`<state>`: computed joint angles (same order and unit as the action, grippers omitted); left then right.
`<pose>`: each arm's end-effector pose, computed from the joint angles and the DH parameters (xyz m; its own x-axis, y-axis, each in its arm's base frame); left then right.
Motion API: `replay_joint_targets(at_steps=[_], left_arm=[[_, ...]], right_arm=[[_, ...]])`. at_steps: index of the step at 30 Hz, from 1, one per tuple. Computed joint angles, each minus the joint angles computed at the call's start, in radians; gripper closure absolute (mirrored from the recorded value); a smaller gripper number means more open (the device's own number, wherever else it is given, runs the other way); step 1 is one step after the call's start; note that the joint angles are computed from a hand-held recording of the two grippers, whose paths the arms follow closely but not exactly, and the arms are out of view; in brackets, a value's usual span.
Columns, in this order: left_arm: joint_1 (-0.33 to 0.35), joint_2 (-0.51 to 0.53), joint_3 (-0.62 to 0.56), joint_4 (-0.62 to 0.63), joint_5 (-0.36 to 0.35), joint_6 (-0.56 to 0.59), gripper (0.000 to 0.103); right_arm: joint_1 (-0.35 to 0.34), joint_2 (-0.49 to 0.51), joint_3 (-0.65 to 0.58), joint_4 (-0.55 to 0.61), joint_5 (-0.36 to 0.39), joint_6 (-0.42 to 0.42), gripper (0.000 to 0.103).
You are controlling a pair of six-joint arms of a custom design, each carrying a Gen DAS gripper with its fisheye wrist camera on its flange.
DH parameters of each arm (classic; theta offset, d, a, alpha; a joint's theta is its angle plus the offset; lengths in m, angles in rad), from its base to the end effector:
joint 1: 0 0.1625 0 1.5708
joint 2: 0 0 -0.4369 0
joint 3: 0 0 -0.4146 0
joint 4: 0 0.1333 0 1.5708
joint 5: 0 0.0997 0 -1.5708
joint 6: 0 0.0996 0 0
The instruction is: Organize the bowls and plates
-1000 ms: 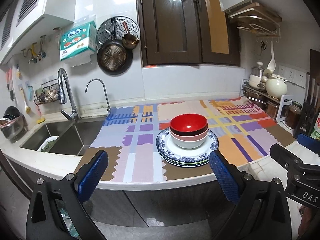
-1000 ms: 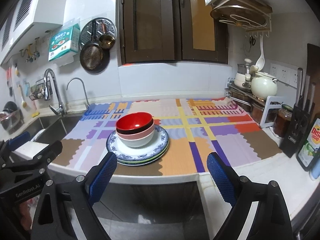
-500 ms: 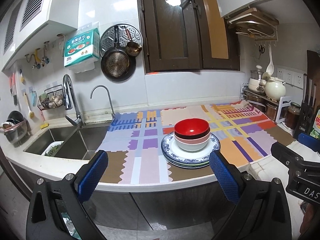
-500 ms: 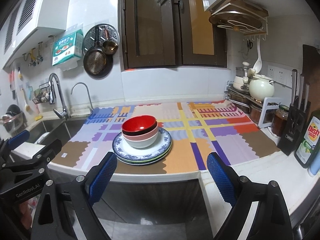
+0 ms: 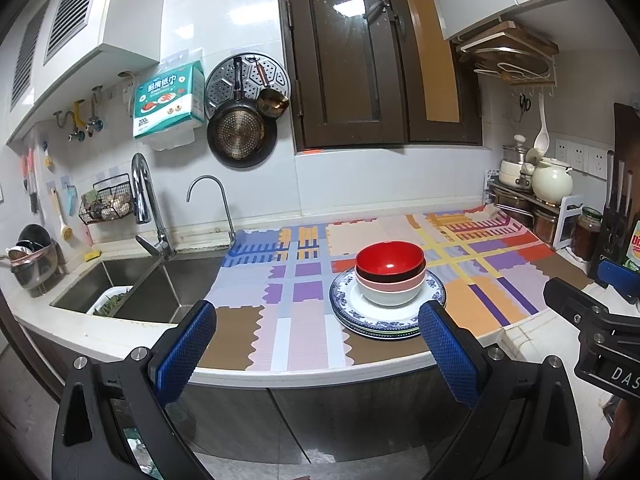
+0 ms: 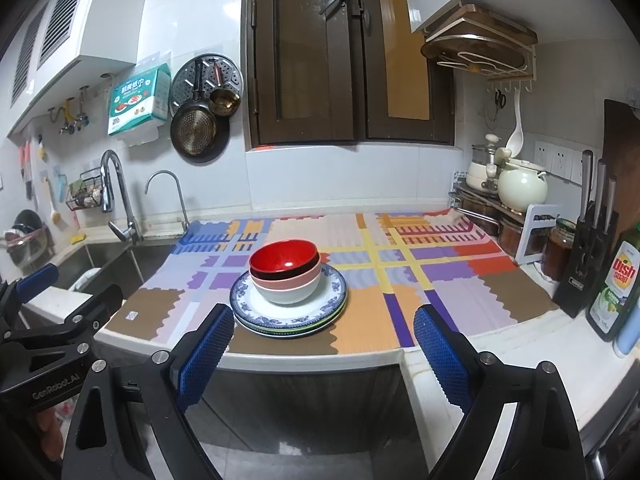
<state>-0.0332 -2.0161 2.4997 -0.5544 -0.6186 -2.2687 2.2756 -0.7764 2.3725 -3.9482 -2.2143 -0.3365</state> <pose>-0.1354 -0.2101 0.2605 -0.5885 -0.3533 -0.7272 0.5916 0.4249 -0.6852 0.3334 -0.2785 0.0678 -0.6817 -0.3640 0.6346 -0.7258 0.4456 -0.5241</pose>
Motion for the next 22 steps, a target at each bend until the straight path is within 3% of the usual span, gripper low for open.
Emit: replay_joint_targets(at_steps=[22], left_arm=[[0.022, 0.007, -0.008, 0.025, 0.018, -0.032, 0.000]], right_arm=[[0.006, -0.002, -0.014, 0.028, -0.001, 0.006, 0.011]])
